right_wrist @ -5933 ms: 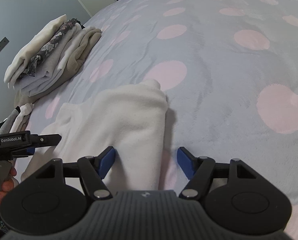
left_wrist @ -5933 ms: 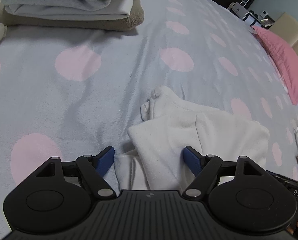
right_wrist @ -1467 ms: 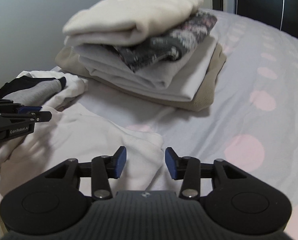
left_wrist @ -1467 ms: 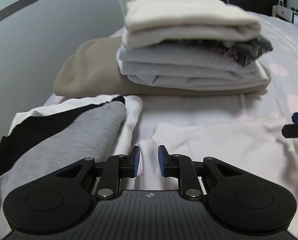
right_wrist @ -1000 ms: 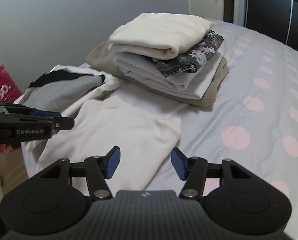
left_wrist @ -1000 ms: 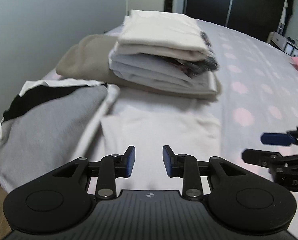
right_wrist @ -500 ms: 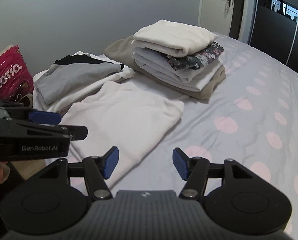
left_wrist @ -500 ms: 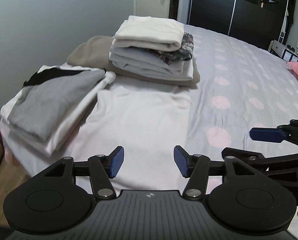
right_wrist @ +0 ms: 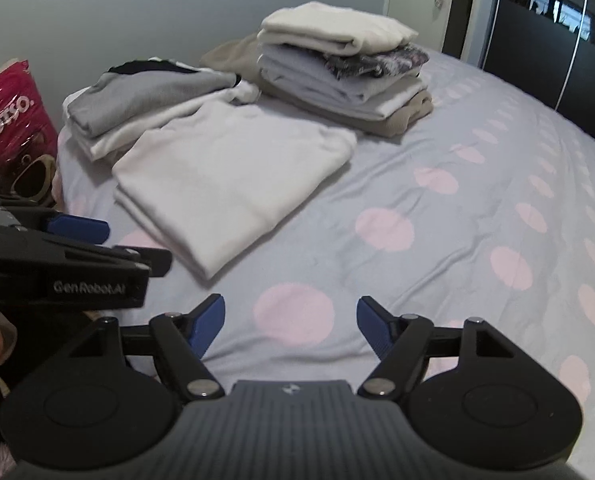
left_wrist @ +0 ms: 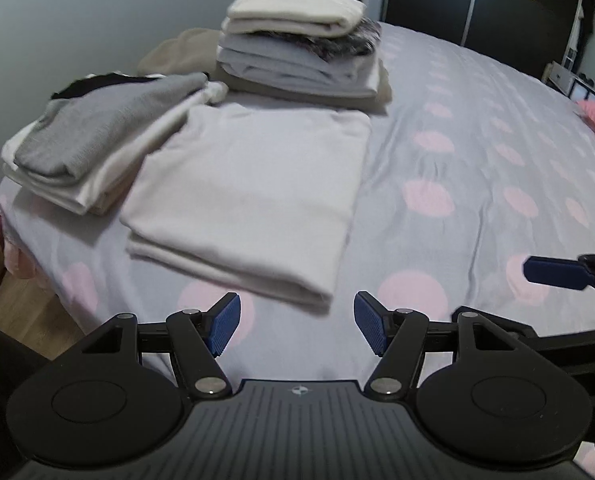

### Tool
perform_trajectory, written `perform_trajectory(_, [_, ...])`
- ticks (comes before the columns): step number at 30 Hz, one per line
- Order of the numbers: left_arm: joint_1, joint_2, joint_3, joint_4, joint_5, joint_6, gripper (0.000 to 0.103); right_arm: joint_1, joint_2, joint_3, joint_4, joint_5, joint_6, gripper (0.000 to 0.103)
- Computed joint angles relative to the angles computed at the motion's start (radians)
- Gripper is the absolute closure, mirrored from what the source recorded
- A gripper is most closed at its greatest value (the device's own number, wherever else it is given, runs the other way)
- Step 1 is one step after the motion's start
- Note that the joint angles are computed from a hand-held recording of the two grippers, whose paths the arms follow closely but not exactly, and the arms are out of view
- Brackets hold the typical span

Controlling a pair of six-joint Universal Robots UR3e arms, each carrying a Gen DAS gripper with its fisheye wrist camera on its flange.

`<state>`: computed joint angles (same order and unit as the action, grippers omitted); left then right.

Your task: Fold clothes

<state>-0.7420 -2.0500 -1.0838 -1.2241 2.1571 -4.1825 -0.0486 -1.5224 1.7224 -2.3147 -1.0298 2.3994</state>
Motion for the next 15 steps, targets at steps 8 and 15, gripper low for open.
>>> perform_trajectory(8, [-0.018,-0.042,0.057,-0.057,0.018,-0.024,0.041,-0.017,-0.012,0.016,0.035,0.012,-0.019,0.028])
perform_trajectory(15, [-0.015,-0.054,0.072,-0.072,0.009,-0.016,0.041,-0.018,-0.008,0.014,0.040,0.004,-0.018,0.028])
